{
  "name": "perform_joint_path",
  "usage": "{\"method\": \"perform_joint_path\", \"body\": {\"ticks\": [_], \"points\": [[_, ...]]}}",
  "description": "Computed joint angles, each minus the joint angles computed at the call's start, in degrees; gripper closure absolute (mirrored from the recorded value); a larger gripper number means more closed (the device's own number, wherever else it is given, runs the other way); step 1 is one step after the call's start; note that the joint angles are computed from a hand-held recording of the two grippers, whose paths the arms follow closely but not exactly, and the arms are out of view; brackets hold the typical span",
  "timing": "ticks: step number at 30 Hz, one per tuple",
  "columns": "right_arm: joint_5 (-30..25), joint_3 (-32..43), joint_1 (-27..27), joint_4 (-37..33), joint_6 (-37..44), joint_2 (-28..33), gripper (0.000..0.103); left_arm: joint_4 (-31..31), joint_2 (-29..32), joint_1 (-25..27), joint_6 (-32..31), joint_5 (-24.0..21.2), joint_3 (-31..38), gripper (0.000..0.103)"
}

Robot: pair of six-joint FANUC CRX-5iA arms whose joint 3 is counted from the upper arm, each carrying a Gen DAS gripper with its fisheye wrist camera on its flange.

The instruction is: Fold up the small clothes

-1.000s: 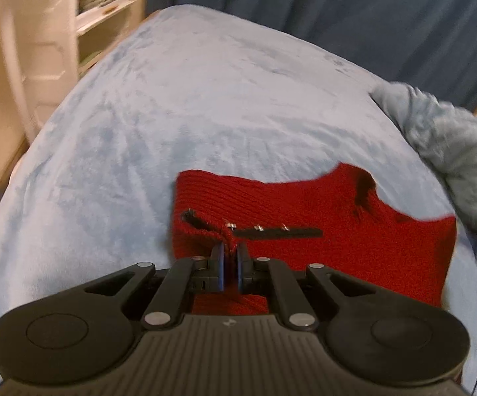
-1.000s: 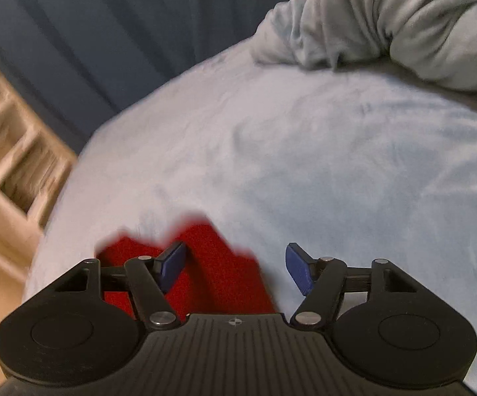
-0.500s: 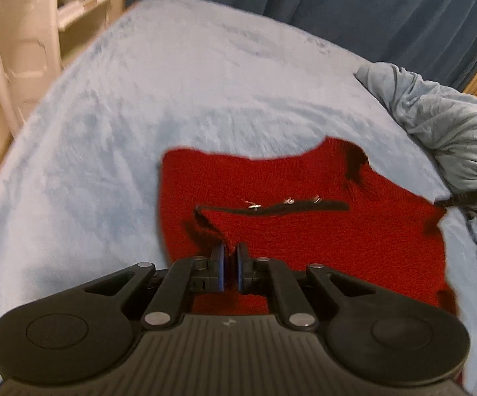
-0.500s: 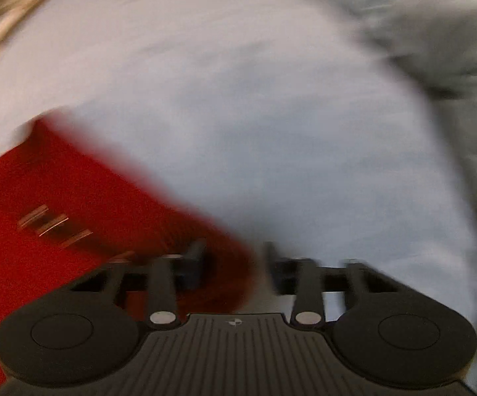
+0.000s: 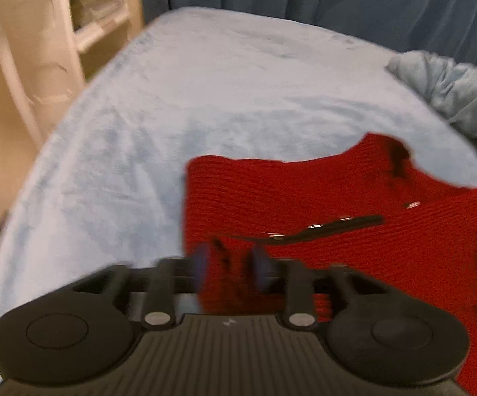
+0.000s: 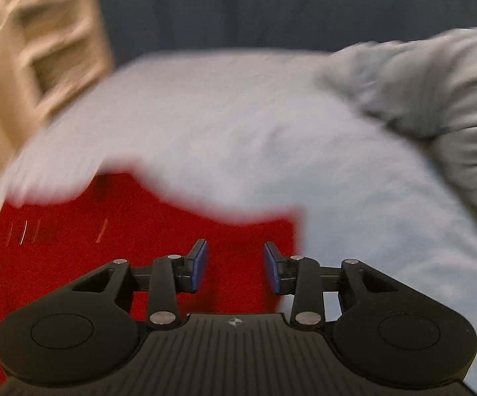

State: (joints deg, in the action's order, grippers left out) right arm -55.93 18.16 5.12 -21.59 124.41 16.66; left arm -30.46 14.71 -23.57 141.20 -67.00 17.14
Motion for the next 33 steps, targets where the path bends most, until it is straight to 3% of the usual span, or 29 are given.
{"method": "perform_joint_path", "body": {"ticks": [1,2,3,6,7,8,12,17,20,23,27,33], "points": [[3.85,-3.91,2.27,5.82,-1.42,-0.50,0.066,-4.18,1.57,-1.98,1.36,-4.40,2.22,0.004],[9.70,-8.38,3.29,8.65,-1.09,-1.46,0.066,-9.01,3.06,-4.33,2.33,-8.79,4.10,0.000],[14.74,-11.40,3.30,8.47,0.29,-2.49,0.066,-12.36,3.21,-6.04,2.05,-10.18,3.96,0.000],[16.26,-13.25,2.29,7.35,-3.57,-4.50,0.057,-16.34,2.46,-8.69,-1.36,-11.61,2.02,0.000],[14.61,-13.00,1.58,7.56,-6.12,-5.07,0.046,-17.78,2.07,-9.68,-1.24,-12.26,1.39,0.000],[12.14,-12.24,-0.10,5.53,-7.11,-5.87,0.043,-18.85,1.62,-10.62,-0.73,-13.27,0.88,0.000],[1.85,-13.07,-7.71,-3.09,-8.67,-12.18,0.035,-15.24,-2.06,-12.80,2.38,-15.66,-2.36,0.000],[-9.82,-21.80,-15.84,-10.07,-3.51,-27.76,0.025,-6.69,-7.67,-19.29,10.72,-18.60,-5.54,0.000],[-16.75,-24.58,-18.32,-10.53,-1.96,-34.72,0.023,-3.08,-6.67,-24.35,17.82,-24.58,-2.76,0.000],[-24.97,-23.84,-20.57,-12.33,-1.44,-38.11,0.023,0.45,-5.80,-27.99,19.52,-27.23,0.03,0.000],[-30.25,-23.69,-24.28,-13.68,1.41,-43.30,0.023,-1.38,-4.21,-34.50,22.67,-32.68,5.70,0.000],[-38.59,-20.76,-35.58,-21.55,9.06,-46.43,0.023,-5.14,-2.38,-42.39,24.45,-39.22,12.78,0.000]]}}
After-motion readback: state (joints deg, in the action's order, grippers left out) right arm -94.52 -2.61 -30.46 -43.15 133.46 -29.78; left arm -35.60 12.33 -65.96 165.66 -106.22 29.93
